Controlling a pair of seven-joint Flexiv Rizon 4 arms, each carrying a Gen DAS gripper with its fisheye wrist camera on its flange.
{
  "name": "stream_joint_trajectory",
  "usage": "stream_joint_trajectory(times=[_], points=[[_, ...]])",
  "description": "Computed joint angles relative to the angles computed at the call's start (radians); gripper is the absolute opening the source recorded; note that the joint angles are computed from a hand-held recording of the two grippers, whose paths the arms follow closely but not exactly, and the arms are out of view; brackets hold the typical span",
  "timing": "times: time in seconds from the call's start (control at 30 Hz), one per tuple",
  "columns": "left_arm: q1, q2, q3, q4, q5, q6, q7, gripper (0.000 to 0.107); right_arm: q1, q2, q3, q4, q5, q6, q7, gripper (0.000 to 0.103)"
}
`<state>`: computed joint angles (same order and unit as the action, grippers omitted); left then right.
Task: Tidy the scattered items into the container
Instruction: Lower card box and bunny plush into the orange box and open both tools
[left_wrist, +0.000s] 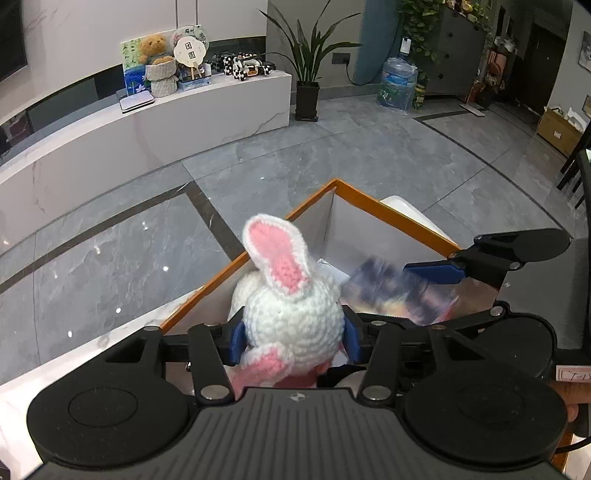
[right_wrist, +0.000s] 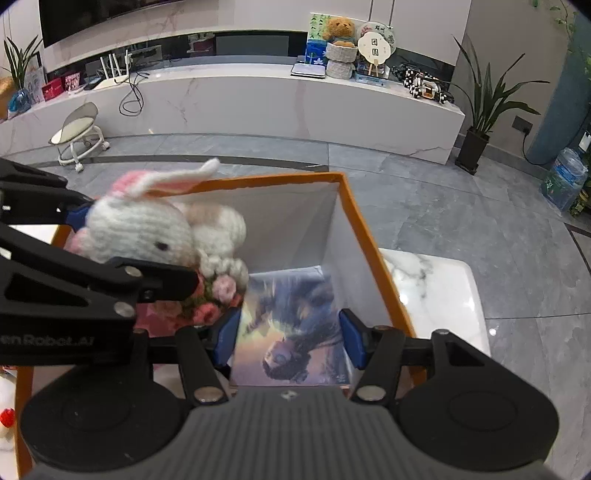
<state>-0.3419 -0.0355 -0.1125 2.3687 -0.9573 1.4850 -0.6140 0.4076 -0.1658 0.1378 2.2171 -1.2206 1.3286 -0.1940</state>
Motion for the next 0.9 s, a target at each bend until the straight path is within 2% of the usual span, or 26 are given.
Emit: stream_joint_trajectory(times=[0.07,0.27,0.9], points=[[-0.009,0.005,-0.006,-0.001,-0.061,0.005,0.050,0.066,0.000,0.002,-0.003,0.000,-0.013,-0.003,0.016,0.073],[-0.015,0.013,0.004,-0.006,-0.056,-0.013,0.065,0.067,-0.001,0.012,0.009,0.003,0.024,-0.022,-0.003,0.073],[-0.005,0.041,0.026,-0.011,0.085,-0.039,-0.041,0.067,0.015,0.056,0.041,0.008,0.110,-0.072,-0.073,0.073]])
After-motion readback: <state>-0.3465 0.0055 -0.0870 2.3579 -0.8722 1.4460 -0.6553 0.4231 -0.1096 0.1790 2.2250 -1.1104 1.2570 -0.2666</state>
